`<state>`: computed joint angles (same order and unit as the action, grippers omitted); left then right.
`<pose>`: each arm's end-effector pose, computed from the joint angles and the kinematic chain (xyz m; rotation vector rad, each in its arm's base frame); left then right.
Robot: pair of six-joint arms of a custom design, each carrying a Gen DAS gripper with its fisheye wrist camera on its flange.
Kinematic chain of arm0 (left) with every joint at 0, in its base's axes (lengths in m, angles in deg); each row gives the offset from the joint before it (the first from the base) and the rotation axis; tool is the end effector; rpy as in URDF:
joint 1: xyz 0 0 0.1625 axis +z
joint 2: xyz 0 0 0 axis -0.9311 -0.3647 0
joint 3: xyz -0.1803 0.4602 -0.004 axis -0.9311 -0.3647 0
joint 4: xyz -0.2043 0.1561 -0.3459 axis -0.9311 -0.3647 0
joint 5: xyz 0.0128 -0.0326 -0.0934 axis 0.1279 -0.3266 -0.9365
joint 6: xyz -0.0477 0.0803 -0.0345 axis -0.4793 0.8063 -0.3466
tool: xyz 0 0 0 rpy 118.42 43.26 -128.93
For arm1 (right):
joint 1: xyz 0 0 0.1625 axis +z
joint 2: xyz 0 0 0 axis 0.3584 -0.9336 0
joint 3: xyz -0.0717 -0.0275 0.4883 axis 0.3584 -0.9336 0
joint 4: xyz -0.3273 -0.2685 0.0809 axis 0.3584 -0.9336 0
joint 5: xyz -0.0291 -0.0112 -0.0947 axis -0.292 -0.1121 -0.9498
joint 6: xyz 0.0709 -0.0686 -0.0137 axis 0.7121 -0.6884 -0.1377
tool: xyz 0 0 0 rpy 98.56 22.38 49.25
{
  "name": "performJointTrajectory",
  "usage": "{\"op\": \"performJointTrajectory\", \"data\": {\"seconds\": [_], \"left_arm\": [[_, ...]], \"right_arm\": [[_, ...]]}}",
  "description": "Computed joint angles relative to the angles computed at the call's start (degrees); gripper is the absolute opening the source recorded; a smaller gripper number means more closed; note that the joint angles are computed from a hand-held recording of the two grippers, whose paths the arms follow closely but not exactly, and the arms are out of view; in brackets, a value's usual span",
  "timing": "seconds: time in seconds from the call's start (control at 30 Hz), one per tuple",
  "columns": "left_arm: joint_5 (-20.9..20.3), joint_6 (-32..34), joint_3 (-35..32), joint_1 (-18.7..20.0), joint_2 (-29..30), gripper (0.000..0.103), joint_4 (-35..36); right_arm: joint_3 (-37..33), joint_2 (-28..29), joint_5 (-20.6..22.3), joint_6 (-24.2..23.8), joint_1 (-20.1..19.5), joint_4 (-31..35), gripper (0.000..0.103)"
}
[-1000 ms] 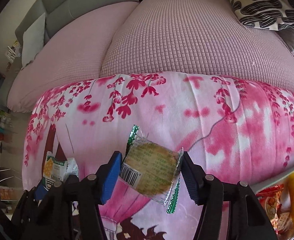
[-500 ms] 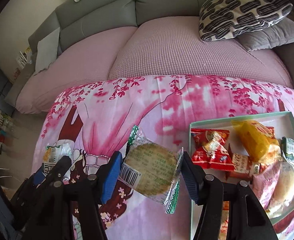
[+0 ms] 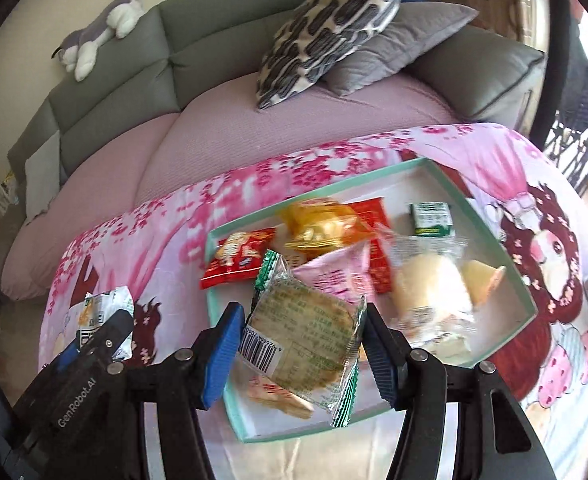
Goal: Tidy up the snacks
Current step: 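Carry both packets into the tray and open both tools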
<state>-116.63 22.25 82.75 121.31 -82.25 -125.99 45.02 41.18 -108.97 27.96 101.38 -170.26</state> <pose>-0.0710 -0.4471 0.2739 0.0323 2.3197 -0.9002 0.3739 -0.4722 0.0364 0.1161 -2.4443 0.6965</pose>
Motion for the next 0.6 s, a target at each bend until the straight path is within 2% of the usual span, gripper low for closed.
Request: {"op": "performJointTrajectory", "data": {"seconds": [0.13,0.33,0.6], "left_arm": [[-2.0,2.7,-0.5,-1.0,4.7,0.058,-2.8],[-2.1,5.7,-2.0,-0.1,10.1,0.058,-6.4],[-1.7,8.2,-4.0,2.5,14.4,0.058,-9.0]], "right_arm": [[2.7,-1.7,-3.1,0.5,-1.4,-2.5,0.062],[4.5,-1.5,0.8,-2.0,-4.1,-5.8,0.062],[4.4,0.0,2.7,-3.7,-6.4,-6.4,0.062]]}}
